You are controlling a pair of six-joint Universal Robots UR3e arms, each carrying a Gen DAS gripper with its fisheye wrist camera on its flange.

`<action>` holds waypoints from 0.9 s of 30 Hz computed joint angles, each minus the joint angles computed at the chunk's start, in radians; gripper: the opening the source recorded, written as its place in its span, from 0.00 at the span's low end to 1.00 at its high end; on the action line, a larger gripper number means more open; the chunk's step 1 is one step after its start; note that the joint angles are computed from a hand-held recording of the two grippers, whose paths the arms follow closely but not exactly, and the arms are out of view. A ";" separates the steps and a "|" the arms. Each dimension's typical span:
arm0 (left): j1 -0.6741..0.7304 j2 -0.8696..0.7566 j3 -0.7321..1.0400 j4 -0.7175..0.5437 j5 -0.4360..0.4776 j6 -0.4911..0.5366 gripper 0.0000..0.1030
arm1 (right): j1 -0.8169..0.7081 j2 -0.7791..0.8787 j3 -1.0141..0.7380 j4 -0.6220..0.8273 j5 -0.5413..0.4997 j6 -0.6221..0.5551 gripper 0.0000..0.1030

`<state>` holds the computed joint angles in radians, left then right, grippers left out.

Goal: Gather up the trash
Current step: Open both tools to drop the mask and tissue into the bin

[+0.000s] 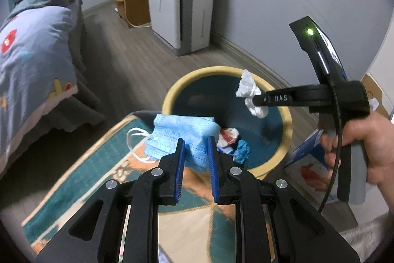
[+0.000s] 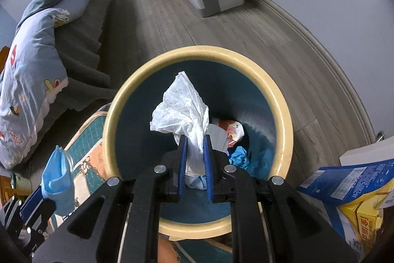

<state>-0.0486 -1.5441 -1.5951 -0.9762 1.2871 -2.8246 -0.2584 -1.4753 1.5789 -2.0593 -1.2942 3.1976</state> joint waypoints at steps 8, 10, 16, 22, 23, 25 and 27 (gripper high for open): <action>-0.042 -0.084 0.025 0.064 0.000 -0.025 0.19 | -0.022 -0.010 0.016 -0.004 0.036 0.003 0.12; -0.065 -0.112 0.046 0.074 0.016 -0.032 0.19 | -0.019 -0.009 0.016 -0.013 0.032 0.004 0.13; -0.103 -0.141 0.060 0.114 0.036 -0.034 0.19 | -0.028 -0.014 0.025 -0.031 0.043 0.018 0.13; -0.085 -0.113 0.010 0.157 0.033 -0.060 0.44 | -0.039 -0.019 0.030 -0.041 0.044 0.033 0.25; -0.081 -0.107 -0.001 0.167 0.033 -0.057 0.52 | -0.038 -0.019 0.031 -0.040 0.041 0.035 0.36; -0.074 -0.093 -0.020 0.178 0.043 -0.060 0.59 | -0.028 -0.017 0.029 -0.044 0.022 0.044 0.53; -0.064 -0.080 -0.031 0.174 0.042 -0.066 0.71 | -0.026 -0.018 0.030 -0.045 0.012 0.047 0.64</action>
